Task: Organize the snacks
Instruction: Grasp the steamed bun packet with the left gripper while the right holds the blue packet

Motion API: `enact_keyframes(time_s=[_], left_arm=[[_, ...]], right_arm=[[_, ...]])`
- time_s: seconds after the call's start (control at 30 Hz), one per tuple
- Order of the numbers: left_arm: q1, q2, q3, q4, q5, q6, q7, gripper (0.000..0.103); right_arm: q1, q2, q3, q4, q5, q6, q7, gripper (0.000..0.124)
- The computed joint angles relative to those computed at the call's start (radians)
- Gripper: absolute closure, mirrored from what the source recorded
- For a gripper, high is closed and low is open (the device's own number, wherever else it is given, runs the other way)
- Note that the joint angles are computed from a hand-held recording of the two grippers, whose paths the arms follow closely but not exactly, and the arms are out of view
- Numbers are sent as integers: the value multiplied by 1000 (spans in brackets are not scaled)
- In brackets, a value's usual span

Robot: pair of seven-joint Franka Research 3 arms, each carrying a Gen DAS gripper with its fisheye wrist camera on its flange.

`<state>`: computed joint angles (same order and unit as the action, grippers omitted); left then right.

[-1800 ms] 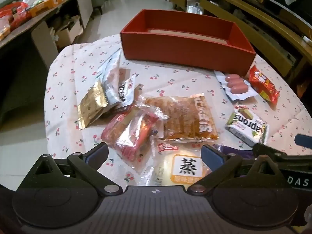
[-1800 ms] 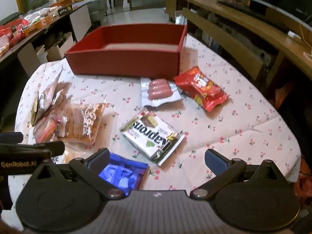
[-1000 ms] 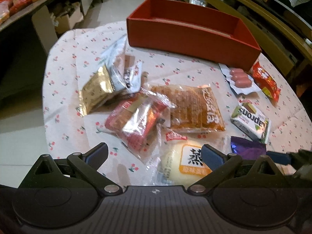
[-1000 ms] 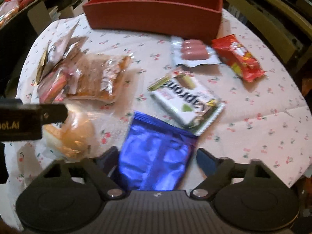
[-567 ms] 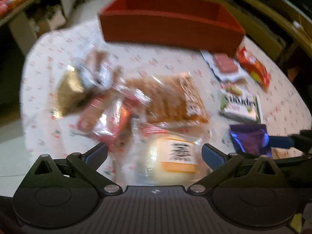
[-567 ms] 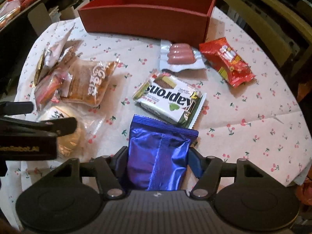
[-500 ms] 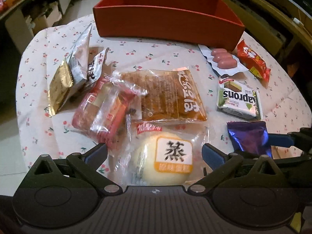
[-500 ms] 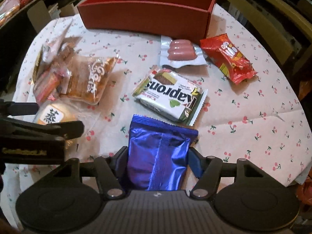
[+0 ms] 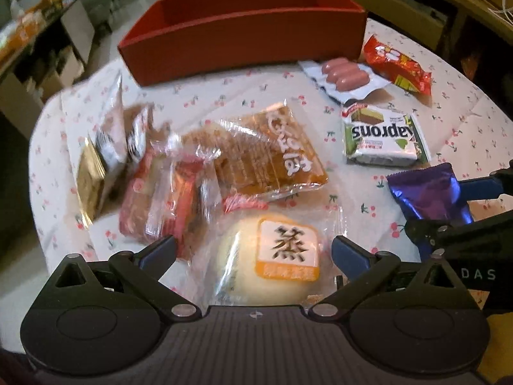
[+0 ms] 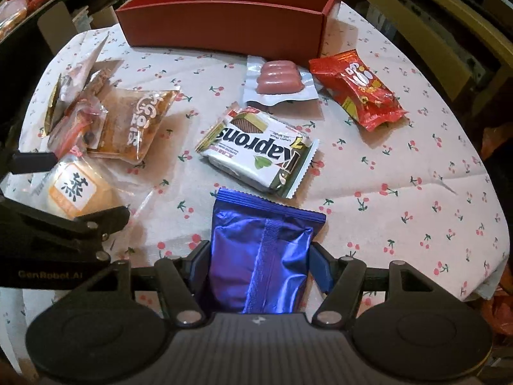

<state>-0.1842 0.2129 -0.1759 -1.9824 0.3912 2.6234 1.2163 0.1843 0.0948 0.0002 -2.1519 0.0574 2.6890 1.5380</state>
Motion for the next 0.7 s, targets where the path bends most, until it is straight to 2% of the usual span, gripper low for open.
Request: enact_keyframes(time_s=[0.1, 0.17, 0.23, 0.4, 0.47, 0.7], left_arm=[[3, 5, -6, 0, -17, -18, 14, 0], [18, 1, -17, -10, -71, -5, 40, 2], [46, -9, -39, -26, -175, 12, 104, 9], [40, -37, -39, -58, -209, 47, 145, 29], [49, -43, -51, -65, -268, 55, 193, 37], [51, -48, -50, -69, -341, 61, 236, 42]], right_arm=[[2, -1, -1, -2, -10, 4, 7, 51], [3, -6, 0, -7, -15, 11, 8, 51], [4, -10, 2, -12, -14, 17, 1, 51], [10, -25, 3, -33, -50, 46, 5, 51], [9, -29, 4, -36, -51, 53, 3, 51], [8, -39, 7, -47, -59, 70, 6, 51]])
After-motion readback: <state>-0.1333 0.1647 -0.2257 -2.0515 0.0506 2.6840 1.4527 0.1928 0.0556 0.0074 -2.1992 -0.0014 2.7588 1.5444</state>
